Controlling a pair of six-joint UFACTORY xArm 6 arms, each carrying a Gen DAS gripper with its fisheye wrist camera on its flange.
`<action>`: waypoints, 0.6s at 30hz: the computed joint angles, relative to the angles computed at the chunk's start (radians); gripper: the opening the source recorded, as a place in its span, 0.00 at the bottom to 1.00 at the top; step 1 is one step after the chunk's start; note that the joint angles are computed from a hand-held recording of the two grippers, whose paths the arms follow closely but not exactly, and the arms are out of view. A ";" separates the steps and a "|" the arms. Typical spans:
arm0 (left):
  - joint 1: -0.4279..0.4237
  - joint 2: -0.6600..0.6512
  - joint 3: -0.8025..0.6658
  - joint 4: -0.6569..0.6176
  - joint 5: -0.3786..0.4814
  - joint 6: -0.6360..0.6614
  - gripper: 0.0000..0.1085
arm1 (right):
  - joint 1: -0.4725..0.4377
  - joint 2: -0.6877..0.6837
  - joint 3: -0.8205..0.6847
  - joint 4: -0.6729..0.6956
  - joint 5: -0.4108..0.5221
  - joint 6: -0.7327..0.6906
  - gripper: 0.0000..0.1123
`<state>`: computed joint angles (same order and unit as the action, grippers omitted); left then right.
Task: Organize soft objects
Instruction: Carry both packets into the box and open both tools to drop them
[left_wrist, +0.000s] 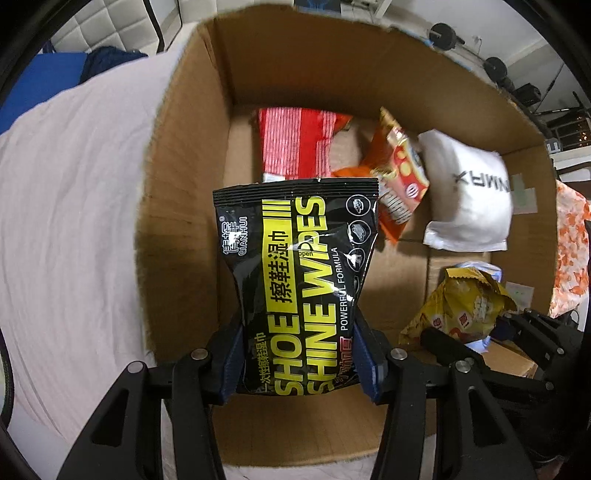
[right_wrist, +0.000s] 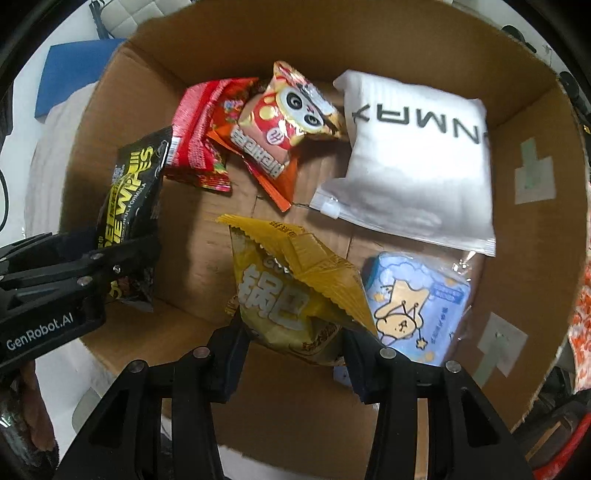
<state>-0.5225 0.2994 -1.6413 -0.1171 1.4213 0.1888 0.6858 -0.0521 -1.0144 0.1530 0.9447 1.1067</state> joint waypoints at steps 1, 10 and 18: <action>-0.006 0.006 -0.002 0.010 -0.003 -0.004 0.46 | -0.001 0.003 0.006 0.009 -0.010 -0.008 0.44; -0.033 0.000 0.013 0.044 -0.025 -0.010 0.46 | 0.003 0.043 0.011 0.041 -0.033 -0.036 0.45; -0.032 0.003 -0.012 0.037 -0.030 -0.024 0.51 | 0.012 0.028 0.013 0.014 -0.025 0.014 0.54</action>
<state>-0.5541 0.3019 -1.6537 -0.0803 1.3913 0.1649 0.6976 -0.0241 -1.0009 0.1672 0.9198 1.1204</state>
